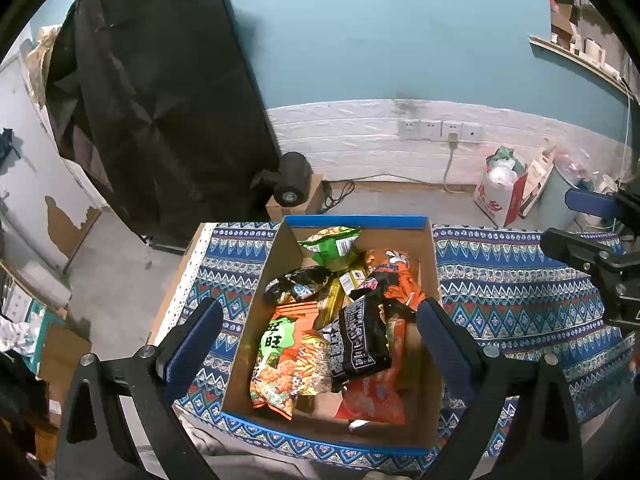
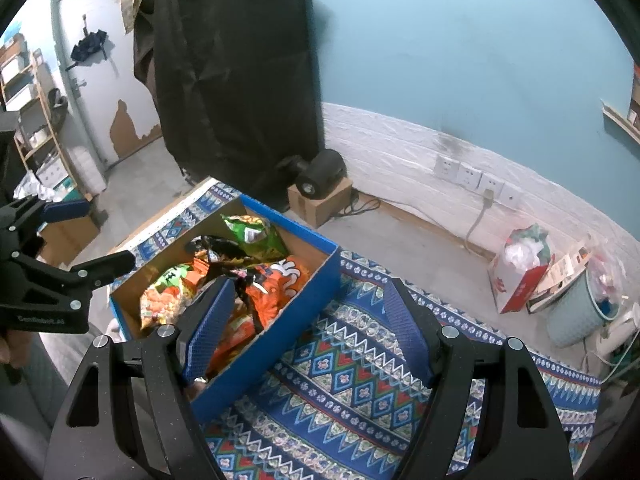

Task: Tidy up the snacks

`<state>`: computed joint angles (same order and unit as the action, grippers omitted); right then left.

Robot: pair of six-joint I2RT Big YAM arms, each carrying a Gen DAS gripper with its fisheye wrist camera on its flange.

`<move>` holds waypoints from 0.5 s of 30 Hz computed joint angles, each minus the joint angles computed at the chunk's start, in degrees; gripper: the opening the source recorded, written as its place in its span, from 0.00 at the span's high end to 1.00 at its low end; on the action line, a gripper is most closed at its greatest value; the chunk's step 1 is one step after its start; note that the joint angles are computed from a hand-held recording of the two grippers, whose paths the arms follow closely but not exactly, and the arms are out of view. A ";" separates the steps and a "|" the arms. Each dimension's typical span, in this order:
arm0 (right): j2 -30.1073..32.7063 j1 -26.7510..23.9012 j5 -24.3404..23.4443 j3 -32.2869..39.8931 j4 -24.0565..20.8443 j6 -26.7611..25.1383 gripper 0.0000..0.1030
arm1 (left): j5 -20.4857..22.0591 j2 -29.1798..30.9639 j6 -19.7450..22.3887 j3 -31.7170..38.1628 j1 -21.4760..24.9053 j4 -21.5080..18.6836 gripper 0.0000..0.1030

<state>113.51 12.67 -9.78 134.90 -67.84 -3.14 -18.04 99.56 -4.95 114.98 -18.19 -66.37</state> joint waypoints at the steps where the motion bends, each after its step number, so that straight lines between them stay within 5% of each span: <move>1: -0.05 0.03 0.02 -0.06 0.07 0.00 0.27 | -0.14 0.09 -0.04 0.14 -0.02 -0.23 0.04; 15: -0.07 0.24 0.28 0.10 -0.15 -0.05 0.27 | 0.01 0.30 0.26 0.46 -0.15 -0.82 0.04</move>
